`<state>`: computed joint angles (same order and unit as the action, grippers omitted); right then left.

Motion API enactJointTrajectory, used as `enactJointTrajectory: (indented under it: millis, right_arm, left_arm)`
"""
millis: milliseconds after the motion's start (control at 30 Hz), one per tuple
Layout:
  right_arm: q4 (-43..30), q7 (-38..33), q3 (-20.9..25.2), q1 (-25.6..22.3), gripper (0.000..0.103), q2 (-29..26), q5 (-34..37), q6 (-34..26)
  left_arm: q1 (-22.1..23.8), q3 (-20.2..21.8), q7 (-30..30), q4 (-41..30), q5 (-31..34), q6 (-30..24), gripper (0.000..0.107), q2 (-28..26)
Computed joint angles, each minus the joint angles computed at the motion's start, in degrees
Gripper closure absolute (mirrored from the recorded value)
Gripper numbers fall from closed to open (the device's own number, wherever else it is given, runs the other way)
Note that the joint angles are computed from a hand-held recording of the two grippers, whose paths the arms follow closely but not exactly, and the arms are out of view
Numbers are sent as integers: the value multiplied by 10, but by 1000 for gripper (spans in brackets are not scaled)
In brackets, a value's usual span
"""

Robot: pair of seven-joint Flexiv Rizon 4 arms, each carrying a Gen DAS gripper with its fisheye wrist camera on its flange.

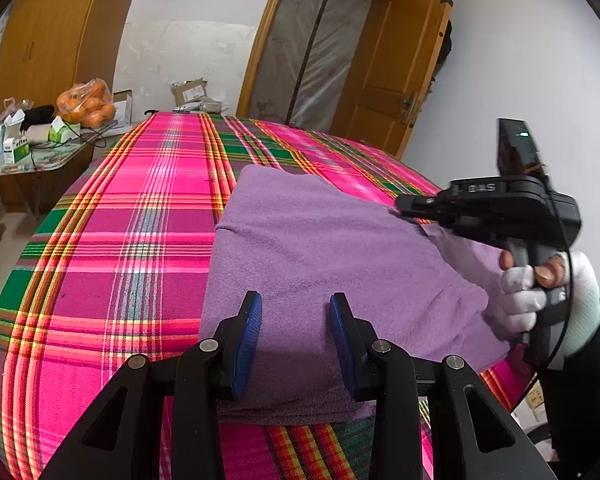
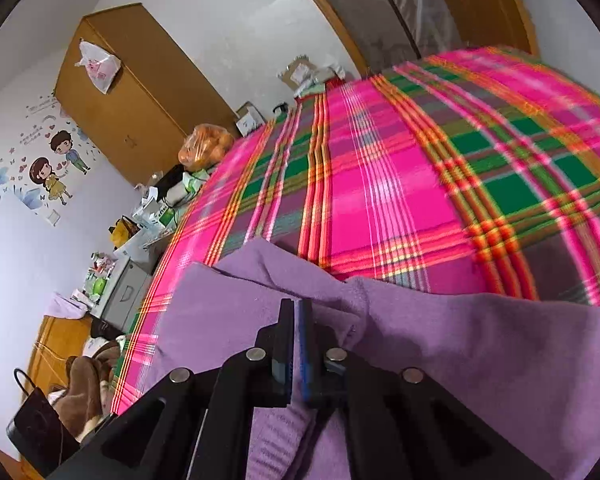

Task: Fold clothes

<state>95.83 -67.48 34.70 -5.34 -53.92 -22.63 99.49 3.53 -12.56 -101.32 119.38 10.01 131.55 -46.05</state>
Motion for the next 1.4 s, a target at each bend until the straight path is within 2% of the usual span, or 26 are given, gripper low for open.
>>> enactJointTrajectory:
  millis: [67,200,300,433,500,667,1000,1167,1300,1400]
  right_arm:
    - [26,-19,16,-15,98,5,-14,23]
    - [109,-40,-9,-13,98,39,-50,86]
    - [166,-58,-79,42,98,77,-42,147]
    - [202,-75,-166,124,98,96,-11,199]
    - [212,-77,-197,153,98,101,2,225]
    - [220,-91,-258,219,98,112,37,244]
    - [219,-85,-260,219,98,112,33,248]
    - [215,-69,-248,198,98,107,8,247]
    - [214,-63,-250,198,98,107,3,247]
    - [214,-60,-250,199,98,106,2,248]
  left_arm:
    - [1,-1,-1,0,1,0,70,0]
    - [0,-1,-2,-1,1,0,70,0]
    - [-2,1,-1,-3,-1,-2,70,0]
    - [-8,5,1,-2,-8,-2,70,1]
    - [-11,7,3,-1,-11,-1,70,1]
    - [-11,6,2,-1,-12,1,70,0]
    - [-14,8,2,1,-20,-6,70,5]
    - [-3,-11,-1,-3,-14,-45,70,25]
    - [-30,4,22,-23,-35,-65,70,31]
    - [-20,-13,25,-38,-40,-109,70,27]
